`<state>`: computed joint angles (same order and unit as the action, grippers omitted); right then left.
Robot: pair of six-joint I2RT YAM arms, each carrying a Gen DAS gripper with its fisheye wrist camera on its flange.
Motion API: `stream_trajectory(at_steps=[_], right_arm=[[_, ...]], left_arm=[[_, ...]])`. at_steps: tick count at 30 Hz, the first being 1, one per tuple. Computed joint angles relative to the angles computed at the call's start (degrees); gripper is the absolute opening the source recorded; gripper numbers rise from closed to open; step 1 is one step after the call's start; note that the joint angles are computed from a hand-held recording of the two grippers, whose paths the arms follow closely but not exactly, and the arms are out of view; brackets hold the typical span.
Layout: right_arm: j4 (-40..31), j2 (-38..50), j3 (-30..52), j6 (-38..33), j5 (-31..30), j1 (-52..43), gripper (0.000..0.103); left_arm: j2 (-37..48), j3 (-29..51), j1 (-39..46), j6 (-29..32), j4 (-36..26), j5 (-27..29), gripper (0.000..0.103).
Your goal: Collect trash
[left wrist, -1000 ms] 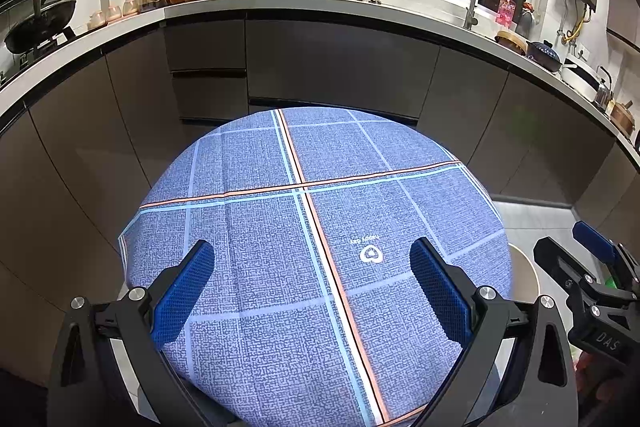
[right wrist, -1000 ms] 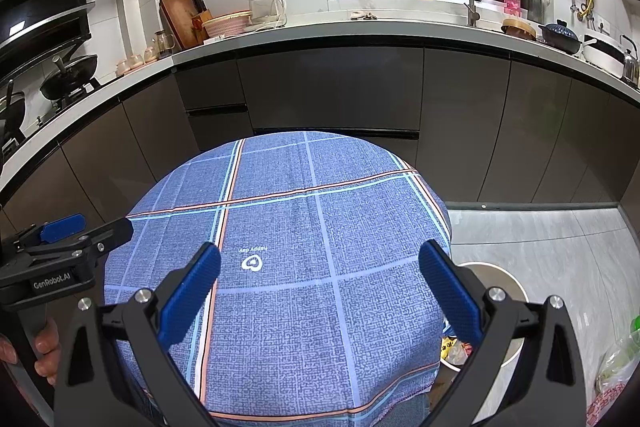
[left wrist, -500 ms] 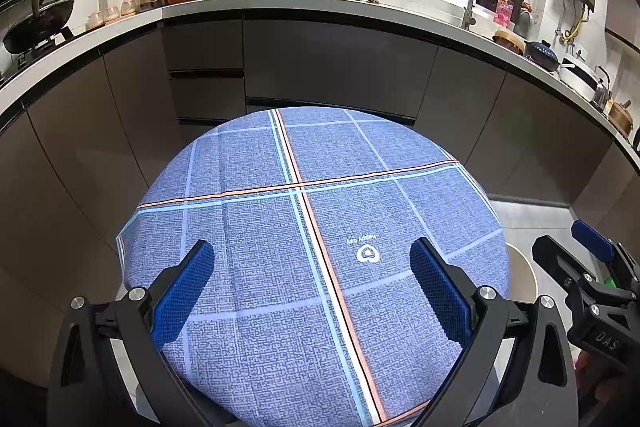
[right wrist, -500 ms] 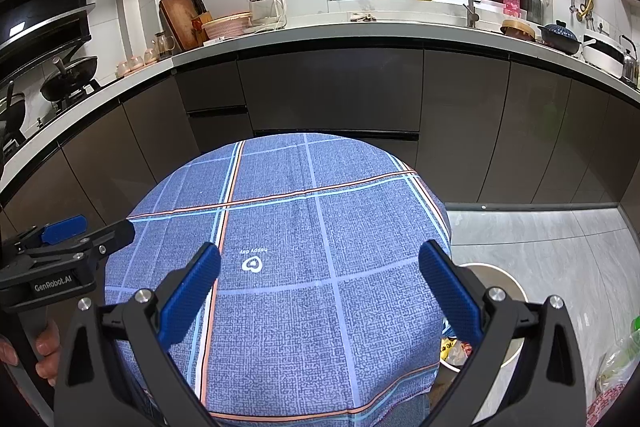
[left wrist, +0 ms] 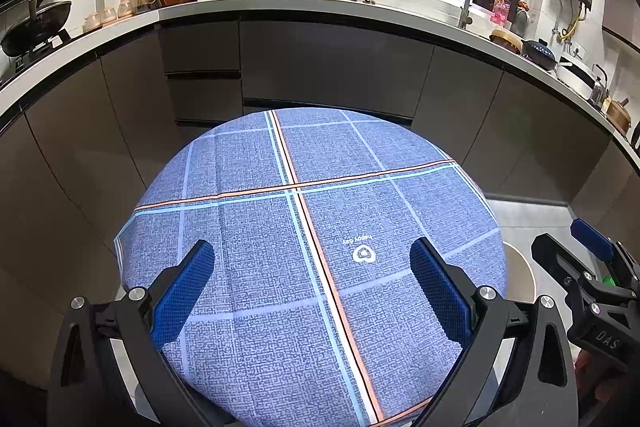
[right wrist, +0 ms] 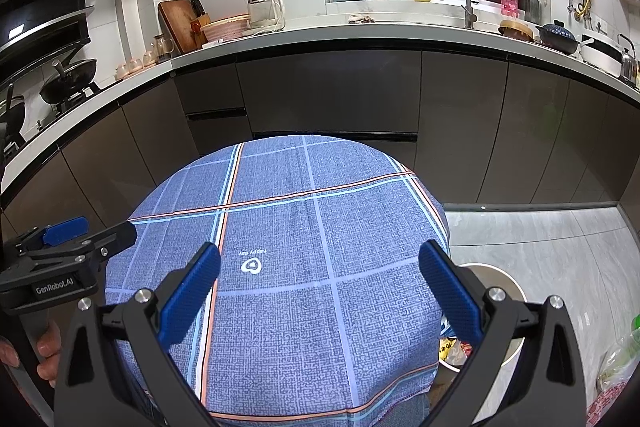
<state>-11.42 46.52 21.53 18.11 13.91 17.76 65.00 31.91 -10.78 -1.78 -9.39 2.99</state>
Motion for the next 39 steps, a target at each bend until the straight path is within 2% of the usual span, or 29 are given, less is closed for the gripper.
stream_trajectory(at_steps=[39], right_arm=[[-0.20,-0.69,-0.30,0.04,-0.22,-0.27,0.100]], left_arm=[[-0.26,0.22,-1.51,-0.05,0.18,-1.41,0.095]])
